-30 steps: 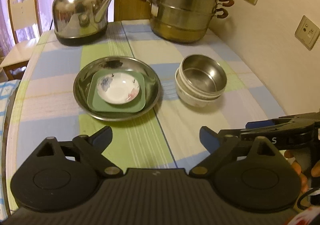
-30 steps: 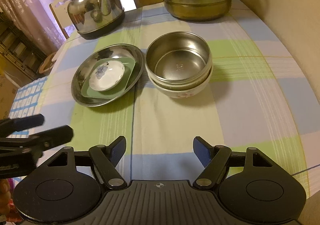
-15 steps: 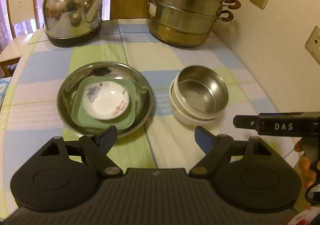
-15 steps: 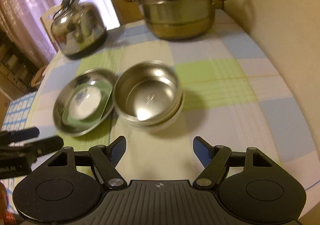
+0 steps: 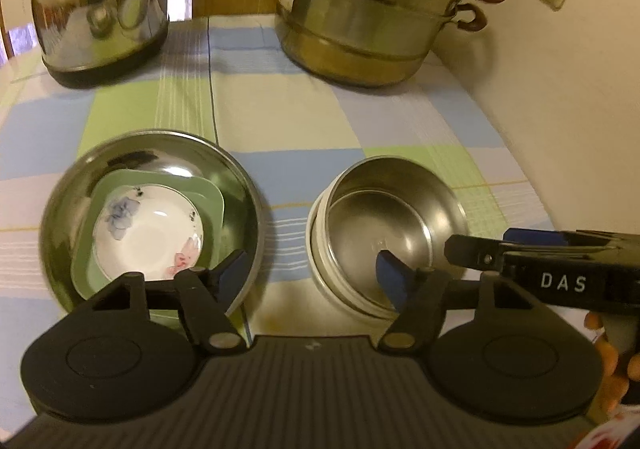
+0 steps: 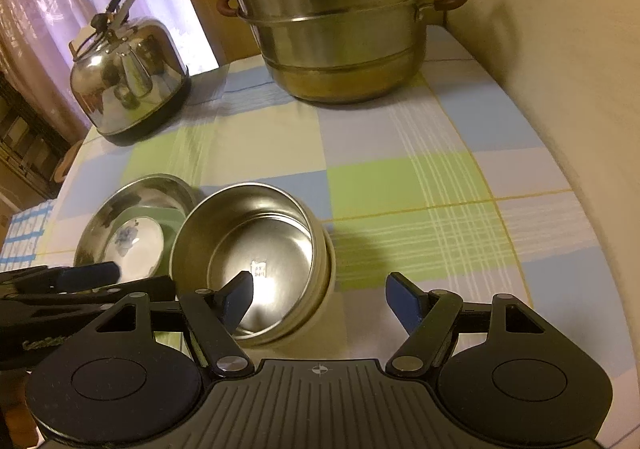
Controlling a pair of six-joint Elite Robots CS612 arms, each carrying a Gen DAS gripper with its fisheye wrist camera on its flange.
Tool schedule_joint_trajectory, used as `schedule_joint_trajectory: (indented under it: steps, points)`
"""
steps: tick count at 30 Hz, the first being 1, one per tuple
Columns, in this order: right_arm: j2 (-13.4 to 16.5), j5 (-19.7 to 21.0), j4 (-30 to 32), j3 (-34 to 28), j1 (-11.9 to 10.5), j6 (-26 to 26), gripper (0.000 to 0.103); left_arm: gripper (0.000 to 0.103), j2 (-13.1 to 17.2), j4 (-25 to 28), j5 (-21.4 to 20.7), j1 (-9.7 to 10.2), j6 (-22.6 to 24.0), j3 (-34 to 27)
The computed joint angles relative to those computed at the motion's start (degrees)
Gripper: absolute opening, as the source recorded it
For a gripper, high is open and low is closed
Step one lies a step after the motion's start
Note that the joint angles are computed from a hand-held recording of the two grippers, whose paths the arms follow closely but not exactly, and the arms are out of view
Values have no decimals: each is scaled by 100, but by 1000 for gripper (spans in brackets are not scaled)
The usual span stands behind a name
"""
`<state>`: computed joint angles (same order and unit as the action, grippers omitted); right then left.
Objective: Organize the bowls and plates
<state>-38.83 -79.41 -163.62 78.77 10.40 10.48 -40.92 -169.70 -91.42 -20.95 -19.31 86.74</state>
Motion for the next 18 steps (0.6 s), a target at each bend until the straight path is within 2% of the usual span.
schedule_joint_trajectory:
  steps: [5,9,14,16,18]
  points:
    - [154,58,211,-233,-16,-10,73,61,148,333,40,-2,-74,-249]
    - [250,123,430,-405,-39,-2,62,51,214,520,53,-5,-99,-379]
    - [340,369,631,-562,-73,67,52,45,269,705,10,-1,-183,-483]
    - [354,322,717,-601,-61,70,49,41,281,753,-1,-2,-209,-502]
    - [366,325,790,-629,-61,72,41,38,291,814,-8,-3,-233,-521]
